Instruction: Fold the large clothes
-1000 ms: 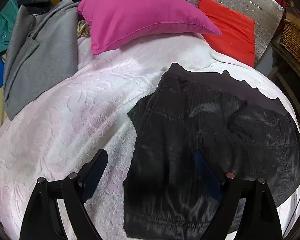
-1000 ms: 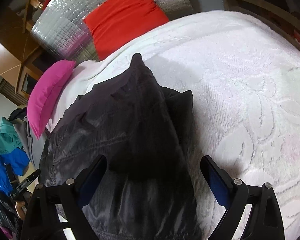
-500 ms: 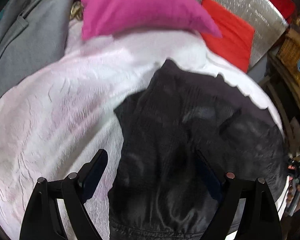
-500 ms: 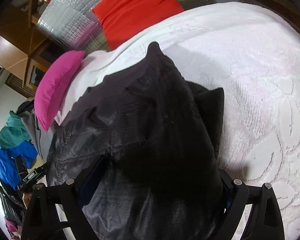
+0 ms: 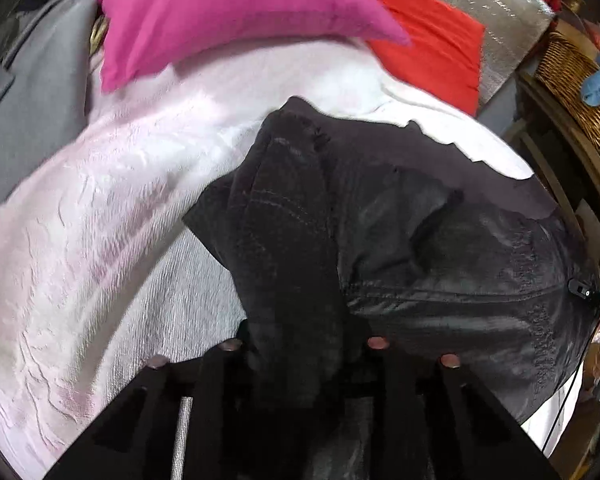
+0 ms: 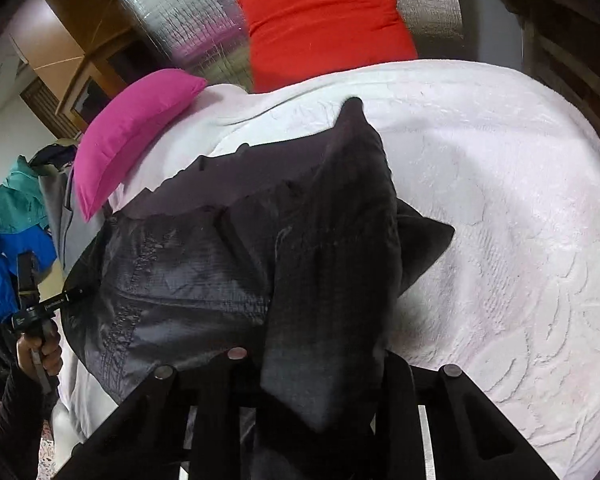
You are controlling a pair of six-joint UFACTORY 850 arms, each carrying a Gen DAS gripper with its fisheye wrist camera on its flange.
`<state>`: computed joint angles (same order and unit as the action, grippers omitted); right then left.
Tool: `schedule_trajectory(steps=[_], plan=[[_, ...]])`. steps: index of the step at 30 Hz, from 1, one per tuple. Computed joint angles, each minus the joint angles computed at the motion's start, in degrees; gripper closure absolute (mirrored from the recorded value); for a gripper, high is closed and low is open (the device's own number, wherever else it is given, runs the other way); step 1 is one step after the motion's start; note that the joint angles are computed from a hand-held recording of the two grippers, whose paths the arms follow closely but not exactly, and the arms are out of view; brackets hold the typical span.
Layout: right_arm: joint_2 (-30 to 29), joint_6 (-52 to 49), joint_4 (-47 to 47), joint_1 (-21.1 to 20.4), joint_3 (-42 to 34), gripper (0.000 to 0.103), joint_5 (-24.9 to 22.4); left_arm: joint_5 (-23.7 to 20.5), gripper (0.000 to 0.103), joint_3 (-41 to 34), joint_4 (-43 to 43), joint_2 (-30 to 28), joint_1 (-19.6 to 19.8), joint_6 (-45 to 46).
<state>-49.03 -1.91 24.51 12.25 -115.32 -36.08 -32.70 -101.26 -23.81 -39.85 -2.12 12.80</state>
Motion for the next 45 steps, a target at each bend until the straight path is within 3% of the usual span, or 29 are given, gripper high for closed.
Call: schedule_trajectory(steps=[1,2,3,5,7,9,10,11,12,13,15,20,22,27,29,31,32,33,34,37,41,43,45], plan=[[-0.02,0.02,1.60,-0.40,1.14,0.057,0.32,-0.39,0.045,-0.41,0.67,-0.51,0.22,-0.87],[0.58,-2.07,5.61,-0.92,3.27,0.042,1.80,-0.28,0.041,-0.12,-0.60,-0.37,0.71,-0.45],[1.51,-5.59,11.60,-1.53,5.58,0.038,3.39,-0.99,0.038,-0.23,-2.86,-0.44,1.35,1.21],[3.28,-14.51,23.60,-2.79,9.55,0.034,4.92,-2.57,0.032,0.39,-9.98,-0.01,2.90,6.78],[4.07,-20.93,33.81,-3.83,12.20,0.034,5.81,-2.29,0.025,0.69,-10.26,-0.11,3.00,6.41],[1.99,-18.63,35.06,-4.03,10.11,0.034,3.66,-5.95,0.025,-1.36,-10.77,-2.32,2.64,7.48],[0.60,-16.89,32.09,-3.50,8.01,0.040,1.83,-5.64,0.032,-1.02,-10.90,-2.33,2.15,7.93],[0.05,-15.40,26.71,-2.44,6.34,0.055,1.49,-3.09,0.042,-0.19,-8.63,-1.77,0.97,7.54],[-0.17,-11.53,20.72,-1.78,4.53,0.067,0.63,-2.94,0.060,-0.72,-6.61,-1.79,0.29,6.04],[-0.83,-9.12,17.12,-1.47,1.84,0.072,-1.05,-2.72,0.074,-1.22,-3.75,-1.64,-0.22,3.43],[-0.27,-5.67,9.52,-0.47,-1.29,0.077,-2.76,-2.57,0.081,-2.54,1.15,-1.19,-1.05,-0.40],[3.53,-3.28,0.81,1.52,-4.84,0.080,-2.33,0.71,0.084,-1.52,1.53,3.48,-1.62,-1.11],[6.24,-2.92,-2.18,2.41,-3.76,0.081,-1.27,3.30,0.084,2.06,-0.71,7.78,-1.80,1.70],[18.42,-10.15,4.77,1.61,15.13,0.081,6.15,8.54,0.083,15.20,-12.41,17.28,-1.70,13.92],[20.59,-13.26,9.76,0.80,22.27,0.080,7.08,9.58,0.082,19.96,-16.66,18.79,-2.07,18.73],[19.63,-11.93,12.29,0.44,25.59,0.074,7.09,8.25,0.075,20.48,-14.23,16.62,-2.63,16.66],[18.29,-9.38,11.88,-0.10,27.49,0.061,6.14,5.98,0.069,19.86,-10.04,13.60,-2.90,12.48],[17.33,-9.23,13.52,-0.64,29.09,0.033,5.55,6.07,0.047,20.01,-8.25,12.15,-3.10,10.40],[18.06,-11.48,17.56,-1.10,31.39,0.029,7.36,7.36,0.043,20.67,-8.85,12.29,-2.81,9.67],[22.14,-22.46,29.79,-2.88,36.17,0.028,11.22,4.57,0.044,19.29,-11.57,13.54,-0.64,10.82],[24.04,-18.56,23.49,-4.06,33.99,0.028,15.13,10.60,0.038,17.05,-8.77,15.16,0.83,9.95],[22.00,-17.40,22.37,-3.69,30.26,0.028,14.81,7.91,0.036,11.77,-8.76,11.64,1.04,8.98],[17.88,-12.49,15.82,-3.03,24.65,0.028,12.04,5.30,0.036,7.39,-2.57,8.00,-0.33,2.99]])
